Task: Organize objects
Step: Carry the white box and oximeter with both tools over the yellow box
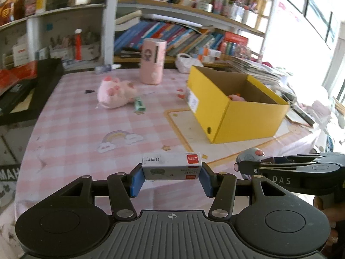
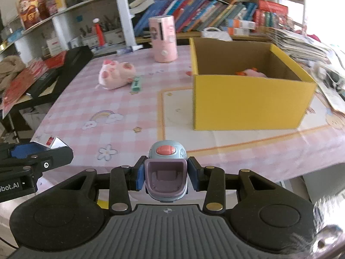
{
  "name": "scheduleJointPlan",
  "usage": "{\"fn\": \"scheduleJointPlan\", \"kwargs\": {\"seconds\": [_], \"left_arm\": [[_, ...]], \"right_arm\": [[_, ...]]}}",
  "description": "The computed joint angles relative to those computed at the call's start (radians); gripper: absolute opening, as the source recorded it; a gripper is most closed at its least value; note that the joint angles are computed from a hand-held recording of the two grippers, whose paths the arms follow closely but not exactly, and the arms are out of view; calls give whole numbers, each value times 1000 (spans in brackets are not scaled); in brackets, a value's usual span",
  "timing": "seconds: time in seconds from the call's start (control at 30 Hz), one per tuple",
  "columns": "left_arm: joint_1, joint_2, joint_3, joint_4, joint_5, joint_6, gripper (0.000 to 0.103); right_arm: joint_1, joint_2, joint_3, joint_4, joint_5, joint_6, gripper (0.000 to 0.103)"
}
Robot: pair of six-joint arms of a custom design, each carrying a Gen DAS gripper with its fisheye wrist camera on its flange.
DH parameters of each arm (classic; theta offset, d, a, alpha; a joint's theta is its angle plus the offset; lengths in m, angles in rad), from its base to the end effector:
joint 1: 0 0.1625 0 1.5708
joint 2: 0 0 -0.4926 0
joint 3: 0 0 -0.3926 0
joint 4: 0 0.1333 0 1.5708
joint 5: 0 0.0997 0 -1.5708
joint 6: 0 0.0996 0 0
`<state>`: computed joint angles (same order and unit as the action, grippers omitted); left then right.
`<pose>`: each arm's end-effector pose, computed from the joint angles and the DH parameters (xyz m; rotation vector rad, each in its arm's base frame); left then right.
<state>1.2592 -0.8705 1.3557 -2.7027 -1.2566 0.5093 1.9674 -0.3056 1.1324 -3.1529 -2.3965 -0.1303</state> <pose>-0.0895 -0.8131 0.3405 0.9278 2.4845 -0.8418 0.3855 -0.7650 0.0410 0.2068 -2.2566 1.0076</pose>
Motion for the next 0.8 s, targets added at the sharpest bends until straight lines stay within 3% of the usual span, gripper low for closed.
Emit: {"fn": "scheduleJointPlan", "kwargs": {"seconds": [0.27,0.8], "left_arm": [[-13,4,7,36,-44,47,52],[-32,30,1,104,-107,82,52]], "right_arm": [[2,-36,83,-84,-65,55,37],[0,-92,192,-134,-164,140,37]]}}
